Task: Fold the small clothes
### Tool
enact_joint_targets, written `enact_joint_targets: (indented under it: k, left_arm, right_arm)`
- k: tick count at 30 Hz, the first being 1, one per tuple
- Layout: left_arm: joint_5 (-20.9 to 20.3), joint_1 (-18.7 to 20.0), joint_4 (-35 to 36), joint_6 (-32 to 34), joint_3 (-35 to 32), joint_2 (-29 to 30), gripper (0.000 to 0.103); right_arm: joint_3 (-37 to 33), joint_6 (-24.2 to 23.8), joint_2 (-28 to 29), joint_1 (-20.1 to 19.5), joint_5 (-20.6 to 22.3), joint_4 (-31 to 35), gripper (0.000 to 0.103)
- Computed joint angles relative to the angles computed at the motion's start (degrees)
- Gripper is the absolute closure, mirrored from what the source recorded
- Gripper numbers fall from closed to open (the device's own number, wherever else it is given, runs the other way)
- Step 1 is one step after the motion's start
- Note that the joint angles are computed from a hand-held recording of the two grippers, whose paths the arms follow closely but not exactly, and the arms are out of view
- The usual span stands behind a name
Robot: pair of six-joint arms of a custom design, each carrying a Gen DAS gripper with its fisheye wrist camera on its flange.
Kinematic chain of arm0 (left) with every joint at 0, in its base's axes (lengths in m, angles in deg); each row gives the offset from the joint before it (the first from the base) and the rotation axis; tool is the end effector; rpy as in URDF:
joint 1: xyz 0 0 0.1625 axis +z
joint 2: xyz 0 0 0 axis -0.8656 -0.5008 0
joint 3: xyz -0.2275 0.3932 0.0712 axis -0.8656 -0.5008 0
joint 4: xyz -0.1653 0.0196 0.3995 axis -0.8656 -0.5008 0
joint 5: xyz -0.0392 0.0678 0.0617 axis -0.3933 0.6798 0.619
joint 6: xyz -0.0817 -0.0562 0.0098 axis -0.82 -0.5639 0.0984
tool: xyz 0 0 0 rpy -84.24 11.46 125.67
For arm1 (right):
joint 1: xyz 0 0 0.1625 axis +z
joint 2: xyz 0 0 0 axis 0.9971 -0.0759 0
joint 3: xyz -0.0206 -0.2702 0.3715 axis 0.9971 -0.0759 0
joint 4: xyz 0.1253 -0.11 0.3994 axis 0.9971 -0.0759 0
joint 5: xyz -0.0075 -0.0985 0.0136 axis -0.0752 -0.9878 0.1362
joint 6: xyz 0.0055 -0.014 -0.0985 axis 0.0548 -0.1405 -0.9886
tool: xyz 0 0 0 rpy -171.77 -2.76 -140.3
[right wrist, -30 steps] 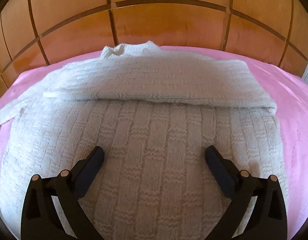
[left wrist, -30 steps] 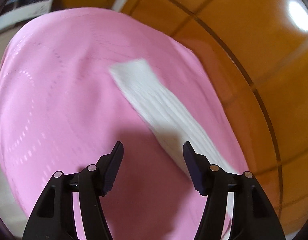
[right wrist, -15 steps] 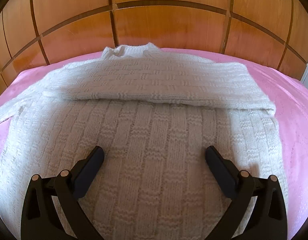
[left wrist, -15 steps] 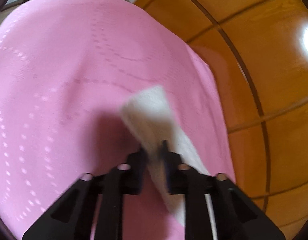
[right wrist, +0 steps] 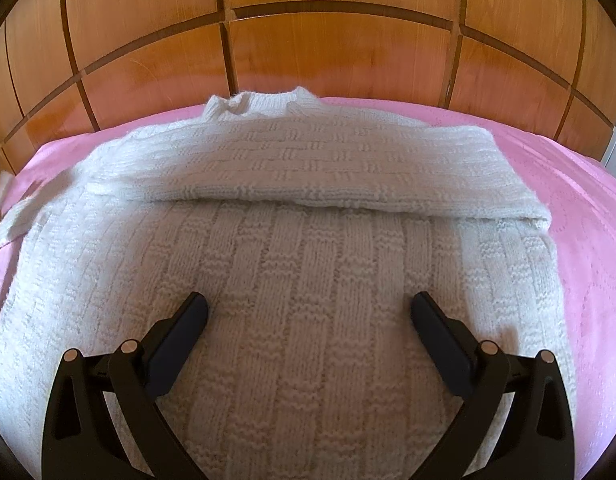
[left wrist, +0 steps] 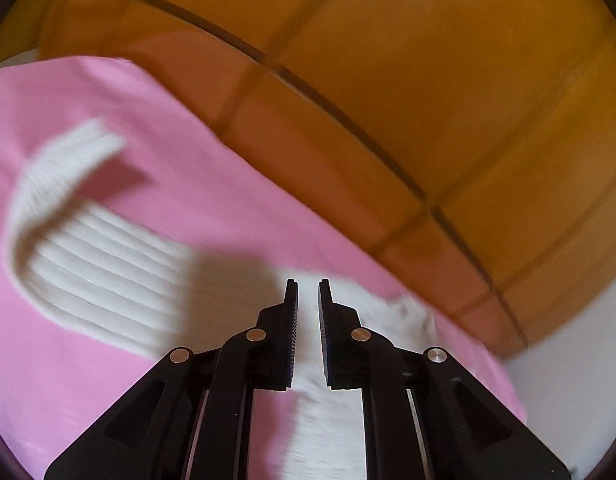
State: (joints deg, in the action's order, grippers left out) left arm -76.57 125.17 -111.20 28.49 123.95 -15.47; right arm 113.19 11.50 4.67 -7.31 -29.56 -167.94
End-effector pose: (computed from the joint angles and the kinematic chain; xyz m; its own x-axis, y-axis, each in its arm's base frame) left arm -0.2254 -0.8900 0.1260 -0.9907 0.0418 -0.1296 0.1209 0.7083 -0.6955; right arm -0.0607 -0.7386 0.2723 -0.7383 0.1788 0.6503 -0.3430 0.7307 -0.5903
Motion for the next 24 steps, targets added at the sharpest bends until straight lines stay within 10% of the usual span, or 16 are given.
enact_joint_targets:
  k: [10, 16, 24]
  left_arm:
    - [3.58, -2.64, 11.83, 1.59, -5.87, 6.99, 0.084]
    - [23.74, -3.36, 1.40, 4.53, 2.35, 2.22, 0.054]
    - [46.71, -1.03, 1.50, 18.54, -9.43, 5.65, 0.041]
  right_arm:
    - [0.41, 0.70, -0.39, -0.38, 1.52, 0.16, 0.002]
    - [0.40, 0.65, -0.31, -0.32, 1.31, 0.03, 0.002]
    - [0.27, 0.39, -0.05, -0.19, 0.72, -0.24, 0.002]
